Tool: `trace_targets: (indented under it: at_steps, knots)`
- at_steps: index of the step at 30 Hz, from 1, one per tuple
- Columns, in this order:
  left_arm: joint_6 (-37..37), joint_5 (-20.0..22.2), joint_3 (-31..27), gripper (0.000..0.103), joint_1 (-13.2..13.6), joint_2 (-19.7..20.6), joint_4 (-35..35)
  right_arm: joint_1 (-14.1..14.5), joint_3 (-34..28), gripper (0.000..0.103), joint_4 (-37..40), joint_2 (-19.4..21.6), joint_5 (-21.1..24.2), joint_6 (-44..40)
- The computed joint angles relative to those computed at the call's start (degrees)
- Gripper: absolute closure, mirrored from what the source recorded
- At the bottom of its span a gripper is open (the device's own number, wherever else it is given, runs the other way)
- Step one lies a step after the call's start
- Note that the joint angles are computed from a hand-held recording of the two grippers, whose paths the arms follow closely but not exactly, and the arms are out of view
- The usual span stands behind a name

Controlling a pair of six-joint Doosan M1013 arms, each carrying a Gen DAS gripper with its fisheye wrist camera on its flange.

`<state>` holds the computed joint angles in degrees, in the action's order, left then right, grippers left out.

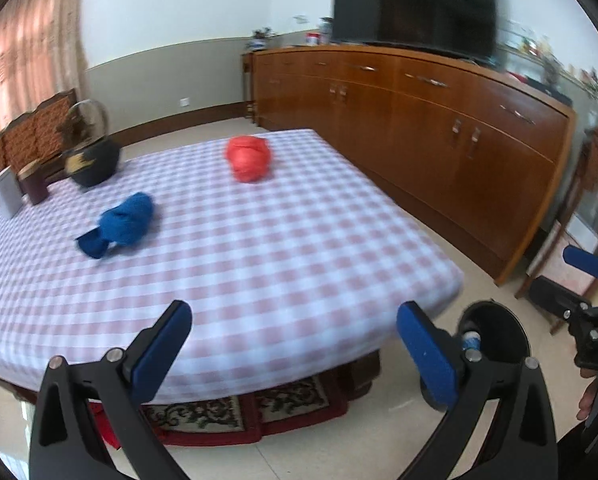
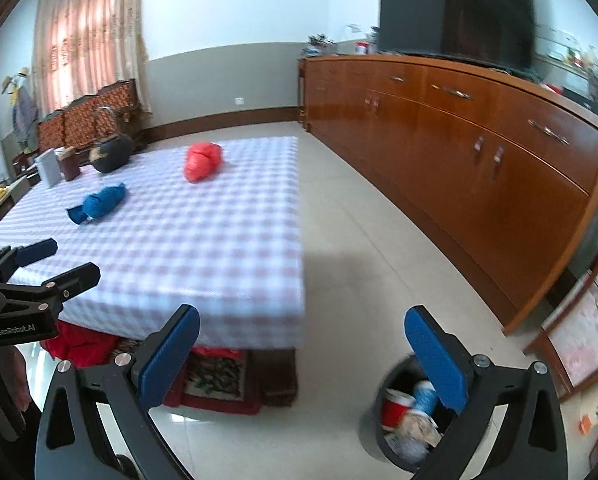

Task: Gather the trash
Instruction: 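Move both open tools back over the table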

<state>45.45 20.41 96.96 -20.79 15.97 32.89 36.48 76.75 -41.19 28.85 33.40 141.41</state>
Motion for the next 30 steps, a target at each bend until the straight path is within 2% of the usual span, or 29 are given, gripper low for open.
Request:
trace_targets:
  at_steps: [3,8,10,13,16,24,27,30]
  knots:
    - [-4.09,0.42,0.49,0.000,1.47,-0.45,2.87,0.50,-2.67,0.000,0.58,1.63,-1.26,-2.04]
    - [-17.20,2.74,1.06,0.000,3.18,-0.76,13.97,0.92,-8.44,0.000,7.35,5.22,-2.23,-10.44]
    - [-19.08,3.17,1.01,0.000,4.06,-0.65,15.12,1.23,-10.58,0.000,9.50,6.59,-2.04,-13.26]
    - [-18.16,3.26,0.74,0.000,5.42,-0.49,13.72,1.54,-14.29,0.000,13.37,8.82,-0.45,-18.01]
    - [-16.92,3.66,0.26,0.000,6.42,-0.14,12.56,1.83,-18.98,0.000,16.68,11.50,3.41,-22.05]
    - [-15.29,3.38,-0.39,0.000,8.56,0.72,11.28,2.34,-26.49,0.000,19.70,15.74,5.66,-26.50]
    - [-11.91,3.04,-1.14,0.001,9.24,1.49,8.32,2.10,-28.82,0.000,21.11,17.02,6.44,-27.03]
    - [-10.31,3.49,-2.24,0.006,9.75,2.43,6.60,1.85,-32.46,0.000,22.57,19.06,8.07,-28.71]
